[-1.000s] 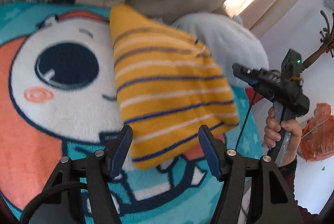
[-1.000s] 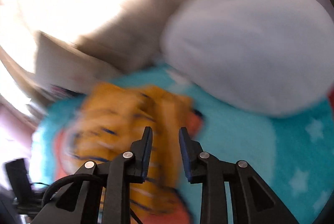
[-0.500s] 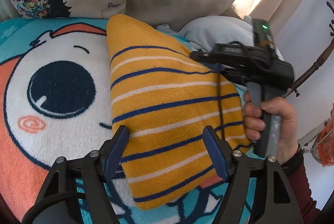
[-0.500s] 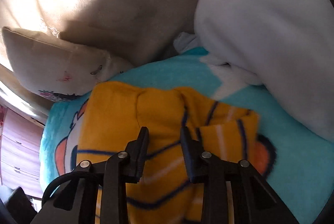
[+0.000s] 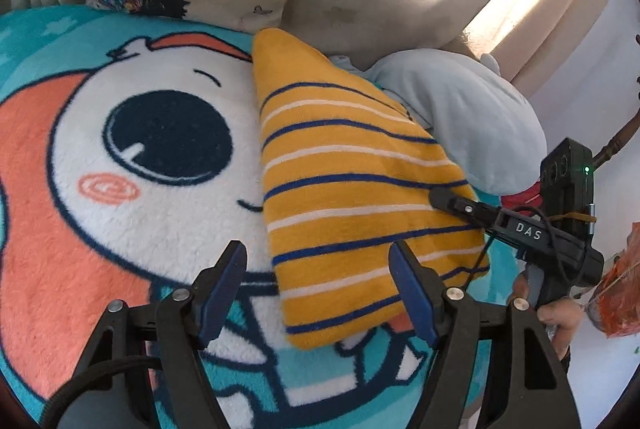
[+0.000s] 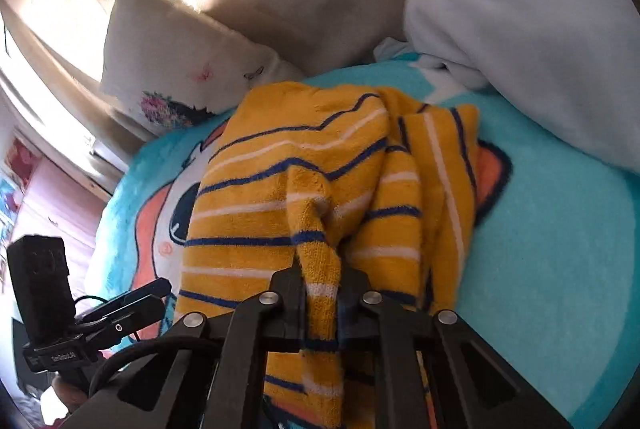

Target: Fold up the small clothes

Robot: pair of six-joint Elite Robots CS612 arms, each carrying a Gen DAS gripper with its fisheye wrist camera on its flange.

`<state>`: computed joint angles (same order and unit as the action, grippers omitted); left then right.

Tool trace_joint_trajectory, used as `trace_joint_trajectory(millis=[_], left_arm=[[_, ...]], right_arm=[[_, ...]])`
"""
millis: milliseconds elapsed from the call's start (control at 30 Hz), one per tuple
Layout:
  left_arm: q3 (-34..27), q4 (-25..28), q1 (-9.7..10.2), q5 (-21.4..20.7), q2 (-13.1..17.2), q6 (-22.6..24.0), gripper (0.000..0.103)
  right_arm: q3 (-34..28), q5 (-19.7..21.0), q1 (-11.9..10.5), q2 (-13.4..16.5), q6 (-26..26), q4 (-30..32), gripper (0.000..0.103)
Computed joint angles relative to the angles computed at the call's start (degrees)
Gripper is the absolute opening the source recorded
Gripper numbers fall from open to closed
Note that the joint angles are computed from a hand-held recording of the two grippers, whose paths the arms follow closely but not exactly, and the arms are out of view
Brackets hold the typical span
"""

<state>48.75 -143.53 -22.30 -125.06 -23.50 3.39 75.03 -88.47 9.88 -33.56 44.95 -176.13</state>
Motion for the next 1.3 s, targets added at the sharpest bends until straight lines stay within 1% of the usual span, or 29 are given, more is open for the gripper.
trace_joint_trajectory(millis=[133,233,300,367,400,433,467,500,533,567,600,633,667,700,733,767,833,900,933,967,1000,1033,1067,1100,1133,1167,1200,1267,1300], left_arm=[[1.3,-2.2,-0.22,1.4,-0.8,1.0,0.073],[0.3,-0.6,-0.73,2.1,-0.2,1.7,0.073],[-0.1,0.4,-1.05,2.8,0.1,2.0,0.073],[-1.1,2.0,-1.08,2.2,0.6,2.0,0.073],[-1.6,2.7,-0.97,1.6,0.9,1.9,0.073],[-2.3,3.2,-0.79,0.9,1.2,1.7,0.073],[-2.9,3.1,-0.62,0.7,1.5,1.3,0.073],[-3.8,3.0,-0.51,0.7,1.9,0.9,0.073],[-5.2,3.2,-0.39,0.6,2.7,0.4,0.074],[-6.5,3.7,-0.35,0.3,3.3,0.1,0.075],[-8.4,4.6,-0.23,-0.6,4.3,-0.2,0.077],[-10.9,6.4,-0.13,-1.6,5.7,-0.3,0.077],[-14.1,9.0,-0.05,-2.6,7.3,-0.5,0.078],[-17.6,11.9,0.06,-4.1,9.2,-0.7,0.078],[-21.4,15.0,0.16,-5.8,11.2,-0.9,0.078],[-24.0,17.0,0.17,-6.9,12.5,-1.1,0.078],[-30.5,22.4,0.31,-10.7,15.9,-0.1,0.082],[-36.6,27.7,0.09,-13.3,19.0,2.2,0.088],[-39.2,30.3,-0.16,-14.5,20.4,3.6,0.089],[-39.4,30.7,-0.4,-15.0,20.6,3.9,0.091],[-37.3,28.6,-0.63,-14.9,19.6,4.1,0.094],[-33.9,26.3,-0.85,-14.5,18.0,4.3,0.094],[-32.4,25.6,-1.01,-14.2,17.2,4.7,0.094],[-30.0,23.4,-1.13,-13.4,16.1,4.0,0.085],[-28.4,21.8,-1.14,-12.6,15.2,3.2,0.079],[-28.4,21.7,-1.08,-12.6,15.1,3.0,0.067],[-28.5,21.6,-0.79,-13.5,15.1,2.7,0.059],[-29.8,21.5,-0.12,-15.5,15.5,1.3,0.052],[-30.0,21.2,0.18,-16.1,15.3,0.7,0.052]], right_arm=[[3.9,-1.1,-0.3,-1.5,3.3,-0.8,0.008],[4.0,-1.5,-0.2,-1.0,4.2,-1.4,0.006],[3.6,-2.0,-0.1,-0.6,4.4,-1.8,0.008],[4.2,-0.3,-0.5,-0.8,4.2,-3.2,0.01],[5.3,1.2,-0.8,-1.3,4.9,-5.1,0.014],[6.8,1.6,-1.0,-2.0,5.3,-7.1,0.016],[7.0,0.8,-0.9,-2.2,5.7,-8.4,0.023],[7.9,-1.6,-0.7,-2.8,5.3,-10.5,0.041],[8.3,-3.4,-0.5,-3.1,4.9,-11.5,0.053],[8.5,-5.2,-0.4,-3.3,4.3,-12.4,0.075],[8.4,-6.9,-0.4,-3.2,3.7,-12.9,0.081],[8.0,-7.1,-0.5,-3.1,3.5,-12.6,0.081],[7.6,-6.2,-0.9,-2.9,3.3,-11.8,0.081],[6.6,-4.2,-1.6,-2.4,3.3,-9.9,0.081],[6.1,-3.5,-1.9,-2.0,3.6,-8.5,0.081],[5.4,-3.3,-2.2,-1.6,4.0,-7.5,0.081],[4.4,-2.6,-2.9,-0.6,5.6,-7.4,0.082],[3.3,1.2,-3.9,0.9,8.2,-8.6,0.082],[2.8,3.1,-4.2,1.6,9.2,-9.1,0.082],[2.2,4.7,-4.4,2.3,10.3,-9.8,0.082],[1.6,5.4,-4.4,3.3,11.8,-11.9,0.082],[1.3,5.1,-4.2,3.7,12.2,-13.5,0.081],[1.0,5.7,-4.2,4.0,12.3,-14.0,0.063],[0.6,7.8,-4.3,4.4,13.5,-15.5,0.045],[0.6,7.6,-4.1,4.4,14.1,-15.9,0.043],[0.7,6.6,-3.8,4.0,13.9,-15.8,0.036],[0.6,5.8,-3.5,3.7,13.1,-15.5,0.034],[0.0,6.0,-3.2,3.5,12.6,-16.6,0.033],[-0.6,6.5,-3.0,3.6,12.2,-17.5,0.032]])
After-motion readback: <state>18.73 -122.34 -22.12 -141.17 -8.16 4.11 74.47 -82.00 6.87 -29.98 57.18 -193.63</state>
